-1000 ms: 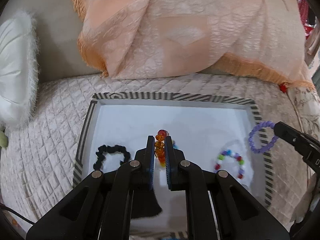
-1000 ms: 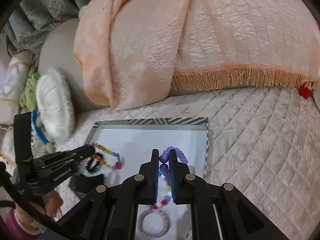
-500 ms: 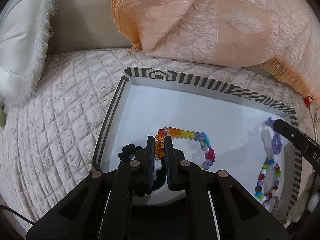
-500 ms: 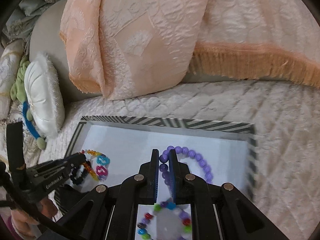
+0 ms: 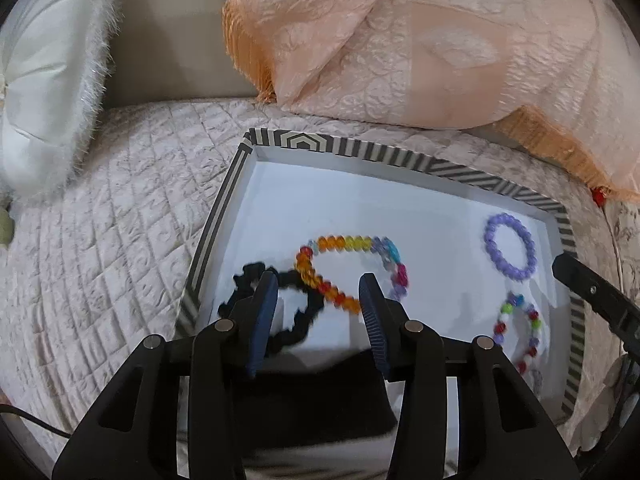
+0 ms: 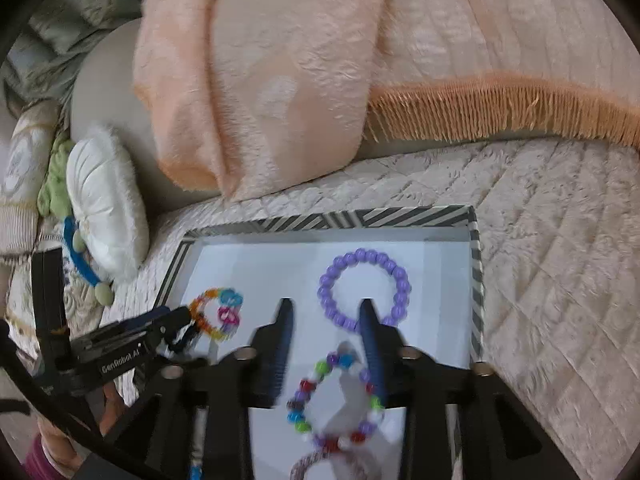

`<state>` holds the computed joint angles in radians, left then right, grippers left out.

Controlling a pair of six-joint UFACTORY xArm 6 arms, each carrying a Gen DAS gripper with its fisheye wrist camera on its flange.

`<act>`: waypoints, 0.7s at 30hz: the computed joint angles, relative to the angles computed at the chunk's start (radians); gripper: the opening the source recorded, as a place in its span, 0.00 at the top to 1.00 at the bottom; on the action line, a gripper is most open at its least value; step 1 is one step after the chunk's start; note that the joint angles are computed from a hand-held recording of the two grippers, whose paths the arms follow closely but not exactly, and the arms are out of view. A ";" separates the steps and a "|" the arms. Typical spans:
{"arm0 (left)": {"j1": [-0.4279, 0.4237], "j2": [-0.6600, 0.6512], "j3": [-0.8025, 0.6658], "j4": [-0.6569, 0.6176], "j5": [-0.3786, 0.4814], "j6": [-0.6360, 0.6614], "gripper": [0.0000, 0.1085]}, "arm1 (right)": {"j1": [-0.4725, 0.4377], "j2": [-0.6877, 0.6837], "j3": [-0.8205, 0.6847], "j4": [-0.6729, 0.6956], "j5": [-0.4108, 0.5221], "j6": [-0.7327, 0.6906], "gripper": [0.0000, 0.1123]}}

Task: Organize jewelry
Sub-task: 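Carry both bracelets over the striped tray and open both grippers, then move both grippers back over the remaining pile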

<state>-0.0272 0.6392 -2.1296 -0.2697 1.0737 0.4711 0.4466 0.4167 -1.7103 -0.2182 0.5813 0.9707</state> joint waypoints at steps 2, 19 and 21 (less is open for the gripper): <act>0.005 -0.055 0.076 -0.007 -0.028 0.014 0.61 | 0.020 -0.022 0.011 -0.042 0.021 0.024 0.68; 0.086 -0.510 0.647 -0.074 -0.264 0.144 0.61 | 0.202 -0.174 0.089 -0.284 0.215 0.239 0.67; 0.096 -0.548 0.693 -0.086 -0.278 0.166 0.61 | 0.219 -0.196 0.108 -0.307 0.215 0.273 0.67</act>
